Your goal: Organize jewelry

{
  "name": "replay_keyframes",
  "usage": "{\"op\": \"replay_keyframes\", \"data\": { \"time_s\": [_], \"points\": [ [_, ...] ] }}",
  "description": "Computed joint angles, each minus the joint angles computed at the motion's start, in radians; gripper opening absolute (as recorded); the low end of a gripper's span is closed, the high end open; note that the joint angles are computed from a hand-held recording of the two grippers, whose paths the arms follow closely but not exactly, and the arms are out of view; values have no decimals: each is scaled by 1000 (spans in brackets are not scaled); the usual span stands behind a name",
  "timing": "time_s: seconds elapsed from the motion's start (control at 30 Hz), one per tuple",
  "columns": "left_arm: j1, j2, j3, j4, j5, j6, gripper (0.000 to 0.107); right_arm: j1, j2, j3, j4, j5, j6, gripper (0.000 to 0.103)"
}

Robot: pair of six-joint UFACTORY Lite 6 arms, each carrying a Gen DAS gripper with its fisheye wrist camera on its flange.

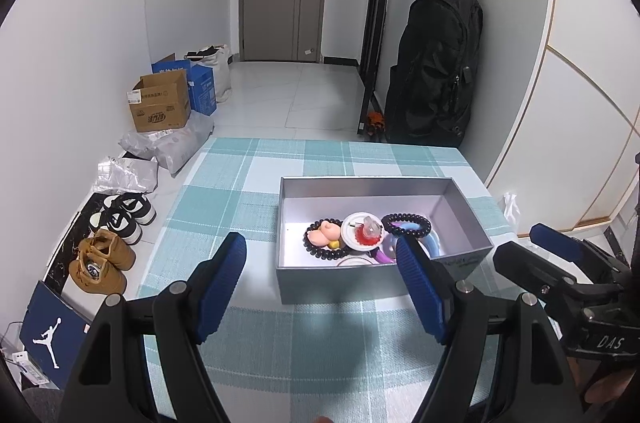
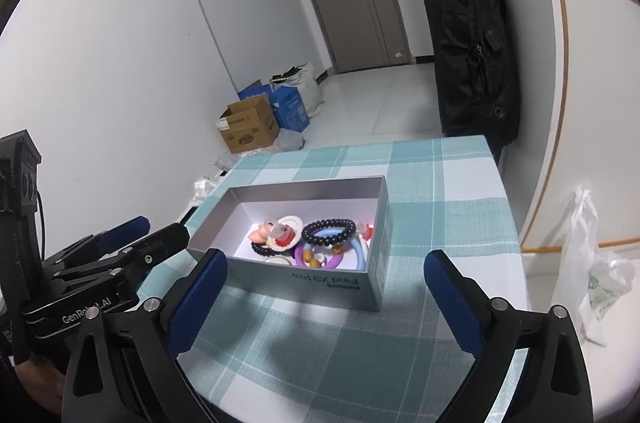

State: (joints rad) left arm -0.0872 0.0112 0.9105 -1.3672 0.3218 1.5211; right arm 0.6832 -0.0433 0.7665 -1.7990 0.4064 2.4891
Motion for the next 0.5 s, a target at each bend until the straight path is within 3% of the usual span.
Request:
{"op": "replay_keyframes", "data": {
  "time_s": [0.5],
  "points": [
    [-5, -24, -26, 36, 20, -16, 74, 41, -25, -19, 58, 44, -57, 103]
  ]
}}
